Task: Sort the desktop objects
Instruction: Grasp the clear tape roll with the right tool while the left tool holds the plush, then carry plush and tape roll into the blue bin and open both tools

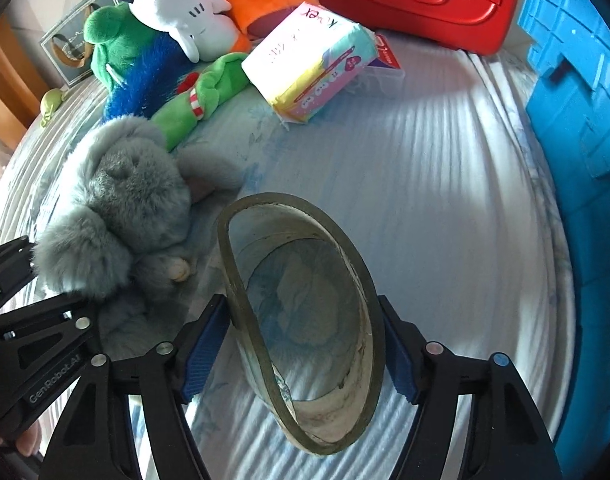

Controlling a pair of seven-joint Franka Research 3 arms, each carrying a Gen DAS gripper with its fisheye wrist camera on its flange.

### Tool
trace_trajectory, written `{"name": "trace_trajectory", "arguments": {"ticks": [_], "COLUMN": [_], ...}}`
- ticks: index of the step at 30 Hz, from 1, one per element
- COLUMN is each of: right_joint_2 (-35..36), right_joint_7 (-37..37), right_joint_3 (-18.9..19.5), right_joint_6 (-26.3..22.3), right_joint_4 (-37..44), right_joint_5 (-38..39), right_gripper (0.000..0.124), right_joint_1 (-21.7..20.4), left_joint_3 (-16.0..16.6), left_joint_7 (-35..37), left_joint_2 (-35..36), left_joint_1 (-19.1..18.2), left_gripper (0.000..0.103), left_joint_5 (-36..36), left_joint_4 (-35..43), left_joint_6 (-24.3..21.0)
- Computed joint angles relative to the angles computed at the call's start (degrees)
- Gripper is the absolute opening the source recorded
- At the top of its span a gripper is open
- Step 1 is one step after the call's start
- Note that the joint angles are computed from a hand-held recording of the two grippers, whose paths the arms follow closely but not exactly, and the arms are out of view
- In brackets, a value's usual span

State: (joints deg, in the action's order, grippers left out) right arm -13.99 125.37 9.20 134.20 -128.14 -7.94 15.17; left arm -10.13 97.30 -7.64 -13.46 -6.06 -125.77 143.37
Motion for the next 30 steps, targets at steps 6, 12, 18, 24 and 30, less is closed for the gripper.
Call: {"name": "trace_trajectory", "arguments": {"ticks": [6, 12, 18, 24, 30], "right_joint_2": [-5.8, -13.6, -24.7, -37.3, -50.0], "right_joint_7": [3.9, 10.5, 15.5, 16.2, 13.8], "right_joint_3": [2.5, 7.8, 13.7, 17.0, 15.8], "right_joint_6": [0.2, 0.5, 0.6, 0.8, -2.6], "right_joint_4": [-0.4, 0.9, 1.4, 0.1, -2.1], "right_joint_5": [-5.0, -13.5, -20.9, -22.7, -21.3], "right_gripper": [0.070, 0.070, 0.070, 0.070, 0.070], "right_joint_1": [-0.9, -3.7, -8.1, -12.9, -17.9], "left_joint_3": [1.0, 2.3, 2.7, 1.0, -0.2], "left_joint_7": [-0.2, -3.0, -7.0, -12.1, -15.0], "left_joint_2": [-7.6, -17.8, -27.9, -35.2, -35.6], "left_joint_1": [-0.8, -2.0, -3.8, -5.9, -11.8], "left_gripper": [0.035, 0.036, 0.036, 0.036, 0.036], "left_joint_5": [-0.6, 1.4, 4.7, 9.1, 10.7], "left_joint_4": [-3.4, -7.1, -10.5, -11.9, -8.1], "left_joint_6": [2.2, 6.1, 10.9, 16.0, 19.2]}}
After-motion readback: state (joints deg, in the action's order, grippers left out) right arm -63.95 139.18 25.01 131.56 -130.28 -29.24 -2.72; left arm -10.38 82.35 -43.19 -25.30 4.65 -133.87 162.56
